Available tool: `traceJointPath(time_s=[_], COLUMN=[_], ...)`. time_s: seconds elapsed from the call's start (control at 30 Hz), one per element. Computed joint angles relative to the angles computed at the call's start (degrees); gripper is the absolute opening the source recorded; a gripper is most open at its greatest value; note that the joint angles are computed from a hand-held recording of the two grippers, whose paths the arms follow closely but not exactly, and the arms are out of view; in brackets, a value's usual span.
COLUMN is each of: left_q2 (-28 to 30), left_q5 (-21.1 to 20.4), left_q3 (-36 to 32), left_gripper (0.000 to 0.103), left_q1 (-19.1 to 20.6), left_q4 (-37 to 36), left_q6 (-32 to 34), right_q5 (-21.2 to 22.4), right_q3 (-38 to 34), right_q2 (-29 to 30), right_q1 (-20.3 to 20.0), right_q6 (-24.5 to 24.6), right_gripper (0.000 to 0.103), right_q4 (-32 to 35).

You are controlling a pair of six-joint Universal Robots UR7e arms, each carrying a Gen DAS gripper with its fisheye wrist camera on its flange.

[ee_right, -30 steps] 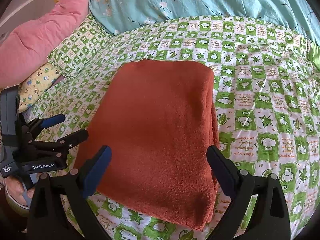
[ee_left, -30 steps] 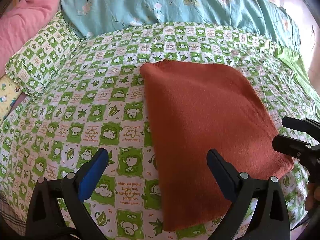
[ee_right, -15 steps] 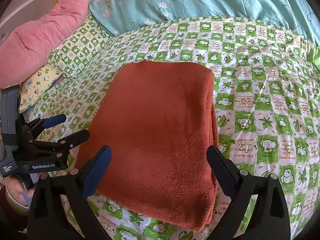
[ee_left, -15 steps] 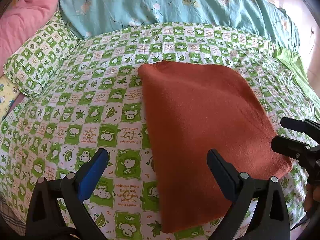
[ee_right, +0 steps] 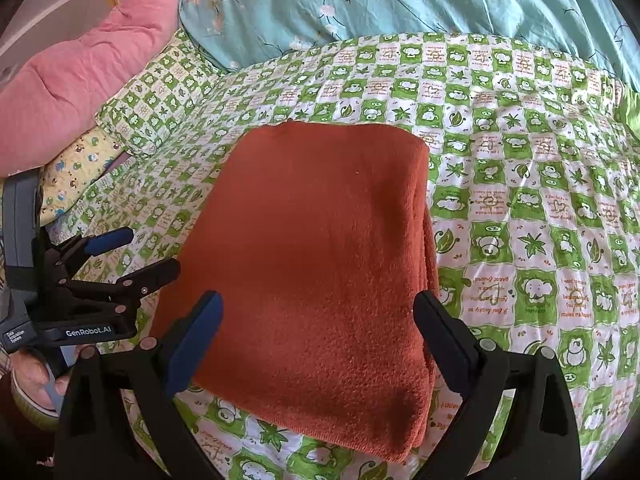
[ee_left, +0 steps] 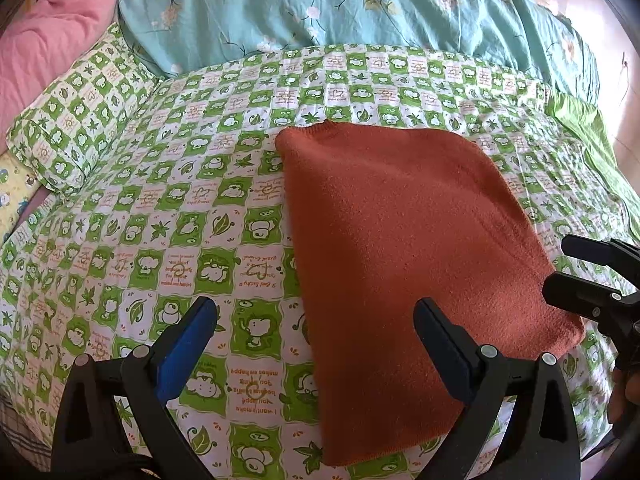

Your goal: Fold small clothes

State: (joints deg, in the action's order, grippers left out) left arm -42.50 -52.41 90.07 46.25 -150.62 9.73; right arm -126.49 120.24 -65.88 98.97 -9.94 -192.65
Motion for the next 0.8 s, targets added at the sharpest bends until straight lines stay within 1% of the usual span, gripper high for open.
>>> traceJointPath(time_s=[0.8], left_q2=[0.62], left_q5=[-0.74], left_q3=[-1.10], left_gripper=[0.099], left_q1=[0.21], left_q4=[0.49], left_q6=[0.82], right_q5=[0.10], right_q3=[-0.61], right_q2=[-0.09], right_q1=[0.14], right_q6=[-0.07], right_gripper=[0.096], right_q4=[0.54])
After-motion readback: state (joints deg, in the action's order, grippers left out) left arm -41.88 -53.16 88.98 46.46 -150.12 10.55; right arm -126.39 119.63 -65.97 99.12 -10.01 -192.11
